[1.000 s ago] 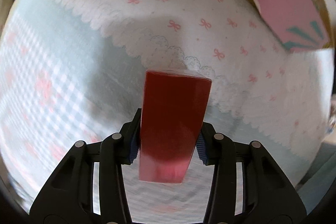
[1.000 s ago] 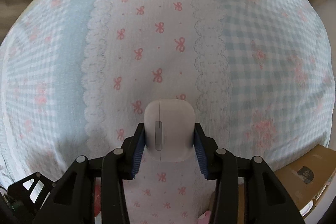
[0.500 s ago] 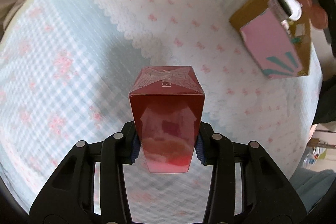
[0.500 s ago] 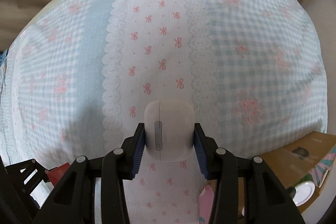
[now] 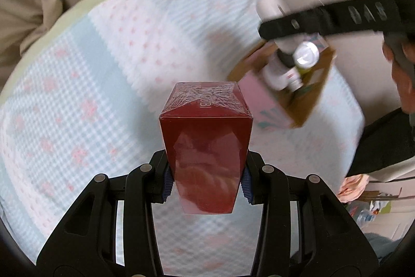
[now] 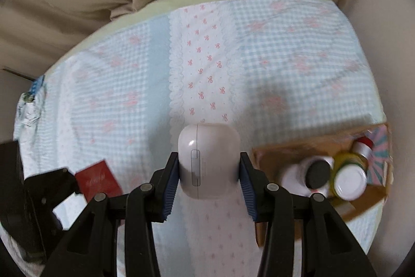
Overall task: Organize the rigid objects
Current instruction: 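Carry the red box and white case over the pink box with both tools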
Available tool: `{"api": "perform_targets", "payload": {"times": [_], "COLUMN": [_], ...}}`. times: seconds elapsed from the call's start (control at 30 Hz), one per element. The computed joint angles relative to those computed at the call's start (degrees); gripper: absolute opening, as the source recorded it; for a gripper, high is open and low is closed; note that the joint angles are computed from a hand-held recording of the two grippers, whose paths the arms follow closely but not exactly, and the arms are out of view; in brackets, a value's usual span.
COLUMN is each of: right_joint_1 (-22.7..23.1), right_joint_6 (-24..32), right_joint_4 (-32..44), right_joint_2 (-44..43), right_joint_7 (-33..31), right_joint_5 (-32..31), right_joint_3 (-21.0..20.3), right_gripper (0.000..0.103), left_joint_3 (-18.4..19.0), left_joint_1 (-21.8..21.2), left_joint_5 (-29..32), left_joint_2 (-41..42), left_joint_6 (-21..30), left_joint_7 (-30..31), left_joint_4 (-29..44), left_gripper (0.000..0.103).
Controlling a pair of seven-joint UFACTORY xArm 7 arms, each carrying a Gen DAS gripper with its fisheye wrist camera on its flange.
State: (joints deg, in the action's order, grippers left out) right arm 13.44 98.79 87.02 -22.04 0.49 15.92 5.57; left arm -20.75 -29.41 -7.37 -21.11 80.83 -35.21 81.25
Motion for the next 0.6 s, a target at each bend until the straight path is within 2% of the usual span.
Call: {"api": "perform_targets", "payload": {"times": [0.17,0.33,0.53,0.6], "right_joint_1": [-1.90,-4.96,-9.69,-11.50], "right_joint_6": [7.75,12.75,16.94,17.90], "right_joint_4": [7.75,13.51,17.23,17.32], "right_joint_2": [-1.27,-1.16,0.52,1.22], "right_joint_7": [-2.77,-7.78,-15.76,-18.23], "right_joint_5": [0.34,0.47,1.63,2.21], "right_joint_3": [-4.51,-9.40,-16.29,-18.22], "right_gripper": [0.041,0.041,0.041,0.041], "left_joint_3": [-3.72,-6.23,-5.53,-4.28], "left_joint_1": [-1.14,-6.30,-15.45,-17.89], "left_joint_5": [4.58,11.99,20.52,22.15], "left_joint_2": [8.61,19.19,30.57,32.11], "left_joint_6": [0.33,2.33,4.42,3.46], "left_joint_7": [-3.23,-9.28,-19.01,-21.96], "left_joint_4": [12.14,25.03,37.10,37.62], "left_gripper": [0.038,0.038,0.038,0.038]}}
